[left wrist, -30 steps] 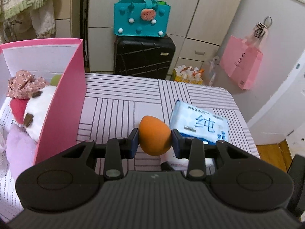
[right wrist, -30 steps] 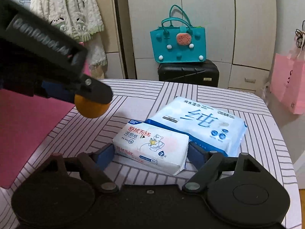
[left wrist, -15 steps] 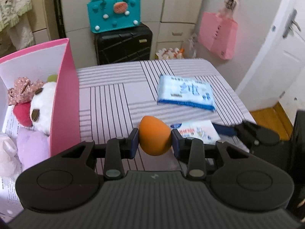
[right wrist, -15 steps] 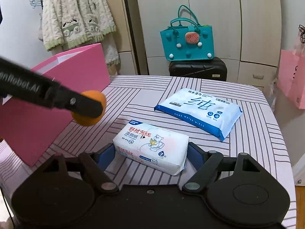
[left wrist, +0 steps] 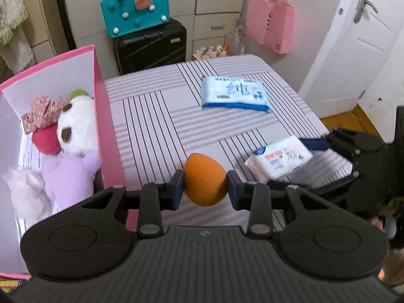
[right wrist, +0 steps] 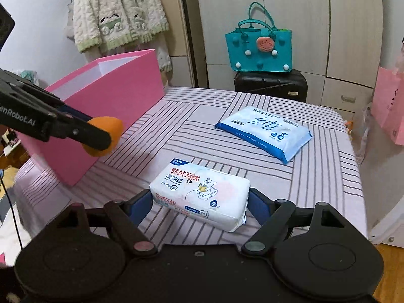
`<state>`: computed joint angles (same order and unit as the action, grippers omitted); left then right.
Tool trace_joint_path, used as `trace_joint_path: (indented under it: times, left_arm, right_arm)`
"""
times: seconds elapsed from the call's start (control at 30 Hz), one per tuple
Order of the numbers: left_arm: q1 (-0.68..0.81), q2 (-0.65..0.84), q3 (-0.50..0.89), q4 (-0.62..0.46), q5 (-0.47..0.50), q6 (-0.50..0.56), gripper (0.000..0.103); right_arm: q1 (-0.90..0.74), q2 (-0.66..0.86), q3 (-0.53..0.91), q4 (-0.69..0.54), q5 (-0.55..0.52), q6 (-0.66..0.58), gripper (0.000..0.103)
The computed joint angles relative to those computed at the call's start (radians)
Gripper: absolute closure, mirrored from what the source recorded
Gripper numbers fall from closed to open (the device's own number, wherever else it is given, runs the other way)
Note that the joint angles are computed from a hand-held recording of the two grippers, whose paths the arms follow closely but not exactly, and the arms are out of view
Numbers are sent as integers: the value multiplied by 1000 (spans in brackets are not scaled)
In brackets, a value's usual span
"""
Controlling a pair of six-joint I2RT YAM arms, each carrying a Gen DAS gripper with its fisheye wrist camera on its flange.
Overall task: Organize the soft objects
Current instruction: 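Lift the orange ball with the left tool while the right tool grasps the white tissue pack, then carry the orange ball and tissue pack over the shoebox with both tools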
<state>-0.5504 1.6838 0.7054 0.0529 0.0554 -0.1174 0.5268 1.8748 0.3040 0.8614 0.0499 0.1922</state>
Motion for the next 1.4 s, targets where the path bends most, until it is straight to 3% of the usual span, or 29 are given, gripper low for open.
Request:
trace_joint_path:
  times: [0.37, 0.77, 1.07, 1.4]
  left_arm:
    - [70, -217, -87, -212, 117, 81, 68]
    - [128, -473, -163, -404, 158, 151, 68]
    - [212, -689, -213, -493, 185, 191, 68]
    - [418, -751, -221, -493, 244, 285, 68]
  right_arm:
    - [16, -344, -3, -400, -117, 14, 18]
    - [60, -488, 94, -691, -240, 45, 18]
    - [101, -517, 165, -779, -315, 56, 18]
    - [131, -458, 260, -784, -362, 31, 18]
